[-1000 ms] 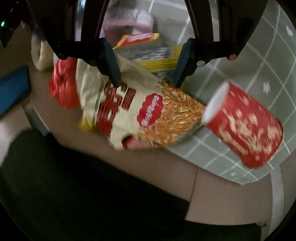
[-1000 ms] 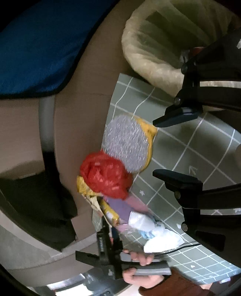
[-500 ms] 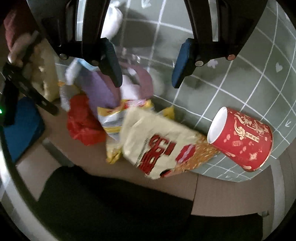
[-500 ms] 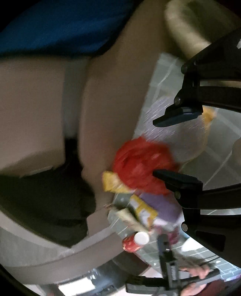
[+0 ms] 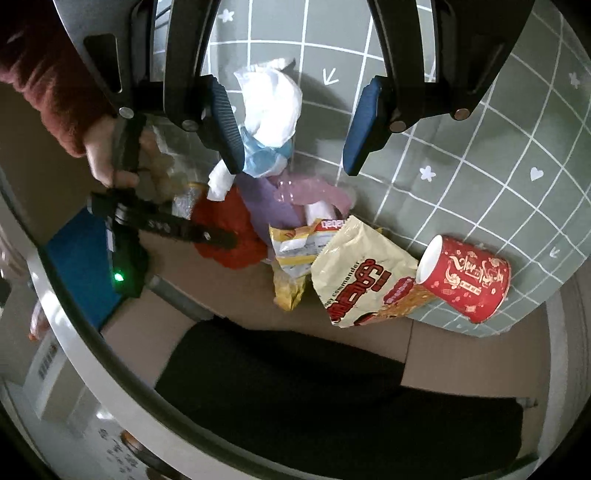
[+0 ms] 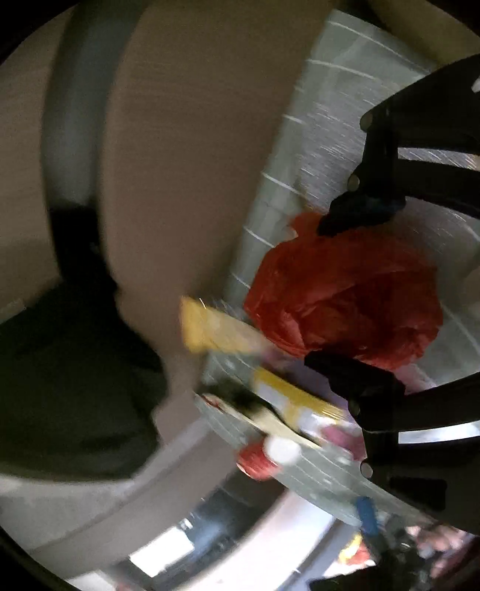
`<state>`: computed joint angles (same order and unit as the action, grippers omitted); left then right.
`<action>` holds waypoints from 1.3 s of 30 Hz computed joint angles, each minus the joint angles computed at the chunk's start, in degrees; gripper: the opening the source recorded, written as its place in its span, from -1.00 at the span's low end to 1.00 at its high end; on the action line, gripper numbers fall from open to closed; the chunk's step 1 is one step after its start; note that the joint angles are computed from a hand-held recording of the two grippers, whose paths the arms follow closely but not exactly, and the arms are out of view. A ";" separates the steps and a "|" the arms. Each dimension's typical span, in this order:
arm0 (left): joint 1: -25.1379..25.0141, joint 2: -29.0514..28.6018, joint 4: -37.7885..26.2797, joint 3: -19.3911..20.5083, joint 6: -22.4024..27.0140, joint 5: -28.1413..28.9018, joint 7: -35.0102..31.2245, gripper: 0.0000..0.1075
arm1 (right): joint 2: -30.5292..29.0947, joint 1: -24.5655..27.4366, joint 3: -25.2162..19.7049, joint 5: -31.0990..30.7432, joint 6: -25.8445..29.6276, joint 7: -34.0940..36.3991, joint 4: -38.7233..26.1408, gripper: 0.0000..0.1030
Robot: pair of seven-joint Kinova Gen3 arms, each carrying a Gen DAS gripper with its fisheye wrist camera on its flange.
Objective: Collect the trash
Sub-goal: 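Grasp the red paper cup with the left tool while the right tool grasps the red plastic bag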
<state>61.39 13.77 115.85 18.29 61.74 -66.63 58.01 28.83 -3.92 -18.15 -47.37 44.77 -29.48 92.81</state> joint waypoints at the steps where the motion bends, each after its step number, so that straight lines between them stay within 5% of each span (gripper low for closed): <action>1: 0.02 0.41 -0.14 0.34 0.52 0.02 0.19 0.04 | -0.96 0.44 -0.36 -0.06 -0.39 1.36 1.36 0.04; 5: -3.57 1.56 0.48 5.96 4.70 -0.87 5.36 0.04 | -6.87 1.56 -0.51 -1.27 -2.22 7.40 8.30 -0.07; 11: 7.42 3.05 -1.52 -5.41 18.42 5.10 9.91 0.05 | -12.18 1.24 1.17 -6.44 -6.60 16.52 15.88 -0.08; 14: 4.75 1.17 1.28 -5.24 21.09 5.27 11.24 0.05 | -12.54 0.91 2.43 -8.54 -6.07 18.29 16.52 -0.08; 22: -8.88 -9.69 15.01 -5.58 5.42 1.68 19.53 0.05 | -12.62 1.29 5.20 -11.59 -2.94 20.89 16.98 -0.08; 26: -18.05 -11.49 19.05 -0.49 -3.87 -3.70 22.03 0.05 | -12.30 1.84 6.30 -11.51 -0.64 20.55 16.64 -0.08; 32: -14.95 -9.50 17.43 0.04 -8.77 -6.27 20.27 0.02 | -13.18 3.62 7.39 -12.62 2.57 22.71 17.27 -0.08; 39: -11.92 -2.55 10.10 -1.81 -7.32 -5.62 16.95 -0.37 | -14.82 4.24 9.21 -15.75 4.21 26.42 19.60 -0.08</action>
<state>49.47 11.22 125.95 16.49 54.42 -72.25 74.96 14.01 0.32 -8.94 -63.13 48.98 -3.06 112.41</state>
